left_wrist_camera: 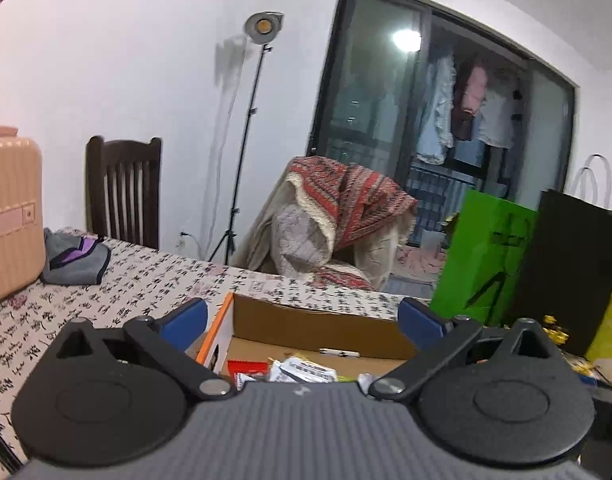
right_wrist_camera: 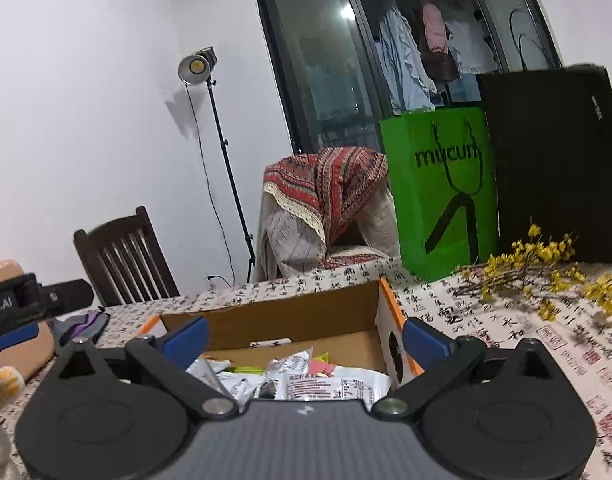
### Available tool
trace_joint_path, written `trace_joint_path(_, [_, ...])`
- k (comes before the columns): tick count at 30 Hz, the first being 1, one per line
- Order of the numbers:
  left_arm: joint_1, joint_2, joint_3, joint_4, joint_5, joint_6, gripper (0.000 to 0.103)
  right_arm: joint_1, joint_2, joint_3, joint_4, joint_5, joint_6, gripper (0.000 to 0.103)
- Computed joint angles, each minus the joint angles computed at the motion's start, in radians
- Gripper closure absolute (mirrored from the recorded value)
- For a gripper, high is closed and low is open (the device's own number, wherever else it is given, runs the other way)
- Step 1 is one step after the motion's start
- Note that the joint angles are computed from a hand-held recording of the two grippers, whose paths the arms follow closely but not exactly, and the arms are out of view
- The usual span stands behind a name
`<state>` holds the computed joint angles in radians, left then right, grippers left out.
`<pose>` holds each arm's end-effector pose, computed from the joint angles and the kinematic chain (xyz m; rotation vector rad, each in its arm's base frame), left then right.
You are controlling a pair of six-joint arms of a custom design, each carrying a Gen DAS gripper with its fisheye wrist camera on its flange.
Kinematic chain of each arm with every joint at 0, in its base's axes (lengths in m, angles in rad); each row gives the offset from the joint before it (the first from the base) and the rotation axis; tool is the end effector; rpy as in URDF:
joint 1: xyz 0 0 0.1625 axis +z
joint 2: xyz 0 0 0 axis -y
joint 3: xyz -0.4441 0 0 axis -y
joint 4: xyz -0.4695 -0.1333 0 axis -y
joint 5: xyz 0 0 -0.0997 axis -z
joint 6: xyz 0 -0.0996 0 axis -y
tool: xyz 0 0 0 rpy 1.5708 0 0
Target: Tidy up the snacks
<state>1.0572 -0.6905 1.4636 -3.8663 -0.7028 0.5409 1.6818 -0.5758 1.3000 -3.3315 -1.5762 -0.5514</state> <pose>-0.1850 -0.7539 0.2139 0.2106 1.8822 -1.6395 0.2273 -0.8406 0.1283 0.8262 -2.4149 1.4188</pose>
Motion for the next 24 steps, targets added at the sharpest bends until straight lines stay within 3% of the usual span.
trace_joint_path(5, [-0.036, -0.044, 0.084, -0.039, 0.023, 0.031, 0.0, 0.002, -0.074, 0.095, -0.017, 0.002, -0.014, 0.0])
trace_joint_path(16, [-0.105, -0.182, 0.357, -0.085, 0.049, -0.024, 0.0, -0.035, -0.277, 0.397, -0.073, 0.052, -0.096, 0.0])
trace_joint_path(24, [-0.148, -0.223, 0.518, -0.16, 0.085, -0.054, 0.0, -0.068, -0.378, 0.57, -0.097, 0.059, -0.158, 0.0])
